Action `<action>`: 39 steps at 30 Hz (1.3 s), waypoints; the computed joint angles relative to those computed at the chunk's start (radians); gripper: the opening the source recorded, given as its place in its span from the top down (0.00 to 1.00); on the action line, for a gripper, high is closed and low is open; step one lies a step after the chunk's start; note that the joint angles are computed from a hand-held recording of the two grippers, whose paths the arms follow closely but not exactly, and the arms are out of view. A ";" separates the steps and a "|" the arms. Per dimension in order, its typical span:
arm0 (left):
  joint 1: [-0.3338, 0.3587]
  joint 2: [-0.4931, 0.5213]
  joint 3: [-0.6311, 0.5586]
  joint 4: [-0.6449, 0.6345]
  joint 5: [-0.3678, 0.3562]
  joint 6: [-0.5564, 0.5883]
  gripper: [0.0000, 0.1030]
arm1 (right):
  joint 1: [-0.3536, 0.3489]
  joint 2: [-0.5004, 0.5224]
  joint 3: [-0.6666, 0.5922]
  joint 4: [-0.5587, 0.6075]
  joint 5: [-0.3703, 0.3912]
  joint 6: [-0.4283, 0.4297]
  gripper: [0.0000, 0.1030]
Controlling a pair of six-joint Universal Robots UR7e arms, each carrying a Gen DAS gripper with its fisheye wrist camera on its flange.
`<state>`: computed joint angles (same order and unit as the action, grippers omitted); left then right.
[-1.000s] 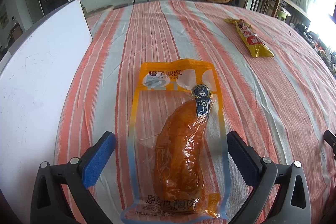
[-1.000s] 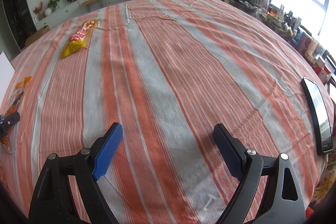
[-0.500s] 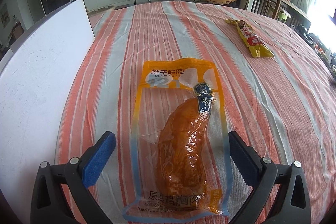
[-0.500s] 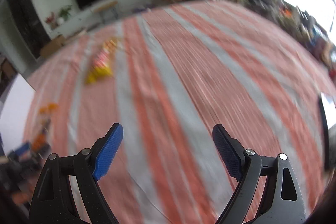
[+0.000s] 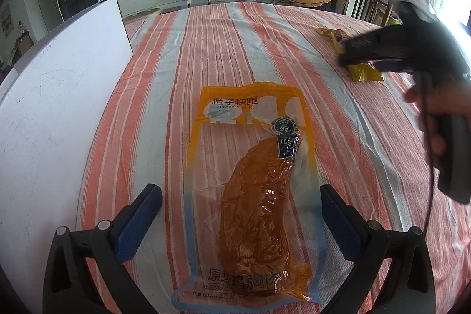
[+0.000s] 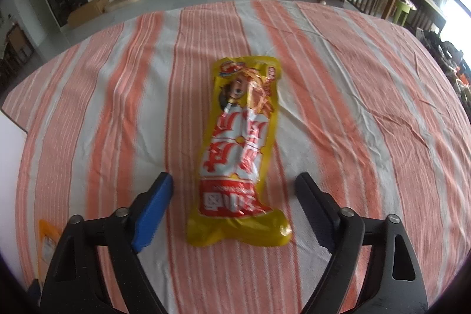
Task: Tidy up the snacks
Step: 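Hold the sausage packet with left tool while right tool grasps the yellow-red packet, then carry both packets over the white box and open both tools to drop them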
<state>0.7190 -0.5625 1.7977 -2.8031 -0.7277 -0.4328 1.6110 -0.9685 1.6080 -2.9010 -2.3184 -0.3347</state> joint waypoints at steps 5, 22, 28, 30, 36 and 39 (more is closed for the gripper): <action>0.001 0.001 -0.003 0.002 0.000 0.001 0.00 | -0.017 -0.104 0.141 -0.045 0.082 -0.044 0.63; 0.001 0.001 -0.003 0.001 -0.002 0.002 0.00 | -0.190 -0.706 0.781 -0.207 0.440 0.046 0.32; 0.002 -0.001 -0.003 0.006 -0.007 0.004 0.00 | -0.135 -0.653 0.785 -0.274 0.333 0.009 0.31; 0.013 -0.020 -0.023 0.087 -0.050 0.010 0.00 | -0.125 -0.664 0.779 -0.234 0.313 0.024 0.31; 0.006 -0.044 -0.061 0.248 -0.071 -0.040 0.29 | -0.061 -0.609 0.627 0.089 0.156 0.124 0.31; -0.002 -0.068 -0.025 0.200 -0.094 -0.017 0.44 | -0.030 -0.568 0.605 0.104 0.071 0.070 0.54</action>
